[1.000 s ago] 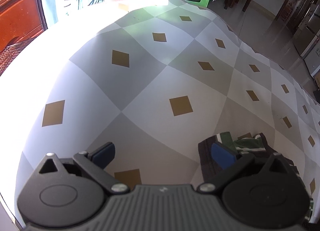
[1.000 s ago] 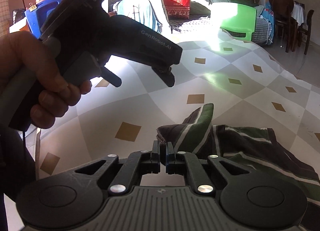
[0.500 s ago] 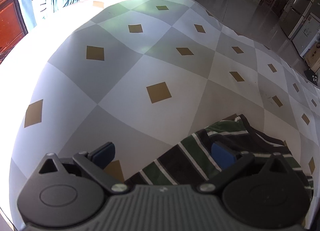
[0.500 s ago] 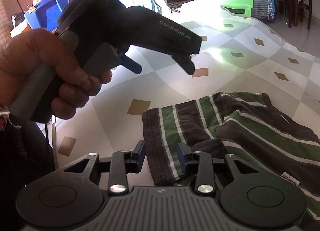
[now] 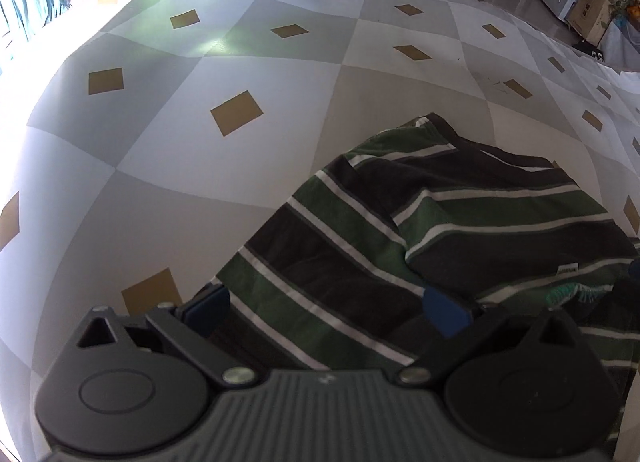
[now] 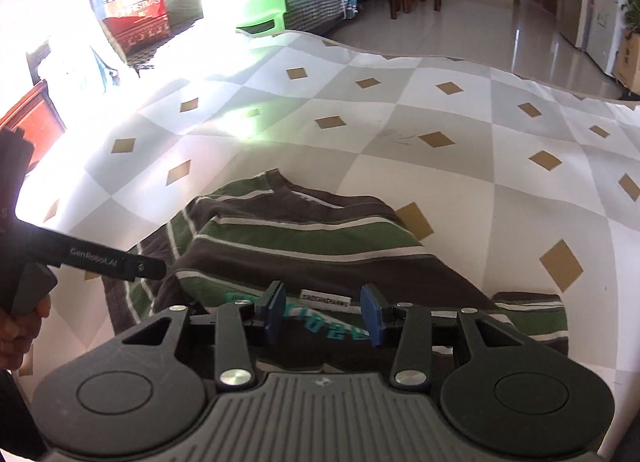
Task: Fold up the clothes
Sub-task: 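Release the shirt with both tools and smooth the folded stack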
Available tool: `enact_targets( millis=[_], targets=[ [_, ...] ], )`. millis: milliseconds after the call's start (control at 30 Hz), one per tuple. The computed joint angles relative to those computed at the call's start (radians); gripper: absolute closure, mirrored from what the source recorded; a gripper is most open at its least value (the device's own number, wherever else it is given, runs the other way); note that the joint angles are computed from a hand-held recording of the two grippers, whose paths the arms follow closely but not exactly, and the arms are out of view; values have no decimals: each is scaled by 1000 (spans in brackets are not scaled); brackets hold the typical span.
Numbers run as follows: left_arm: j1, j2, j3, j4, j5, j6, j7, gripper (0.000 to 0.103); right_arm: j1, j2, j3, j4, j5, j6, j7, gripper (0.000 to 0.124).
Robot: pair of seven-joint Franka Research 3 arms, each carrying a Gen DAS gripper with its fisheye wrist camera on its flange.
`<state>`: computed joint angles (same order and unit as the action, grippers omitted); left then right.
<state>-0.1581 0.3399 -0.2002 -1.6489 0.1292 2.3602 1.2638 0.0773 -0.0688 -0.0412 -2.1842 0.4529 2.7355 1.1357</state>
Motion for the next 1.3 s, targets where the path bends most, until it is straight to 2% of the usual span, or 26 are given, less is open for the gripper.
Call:
enact_targets(
  millis=[100,233,400,567,733,900,1033,1300],
  targets=[
    [-5,-2,-4,-19,8,11,12,0,-24,5,-13,6,-33,-22,67,83],
    [-7,1,-6,-37,11,32,23,0,-44,20,-22,12,-46,-107,145,83],
    [-2,20,-11,-33,-14,11,34,0,-55,37,-20,4,-102,-154,201,82],
    [-7,6,-6,-71,12,65,39,0,-50,31,-15,-22,-116,-126,166,76],
    [-16,7,7,-70,45,60,10,0,-50,32,-12,-28,-153,-108,187,76],
    [-9,14,18,-64,68,56,-28,0,-53,34,-12,-26,-210,-99,247,76],
    [-4,9,18,-76,77,70,-32,0,-57,33,-7,-34,-332,-78,342,76],
    [-16,22,37,-56,136,62,-80,0,-64,23,-6,-49,-441,-58,436,76]
  ],
)
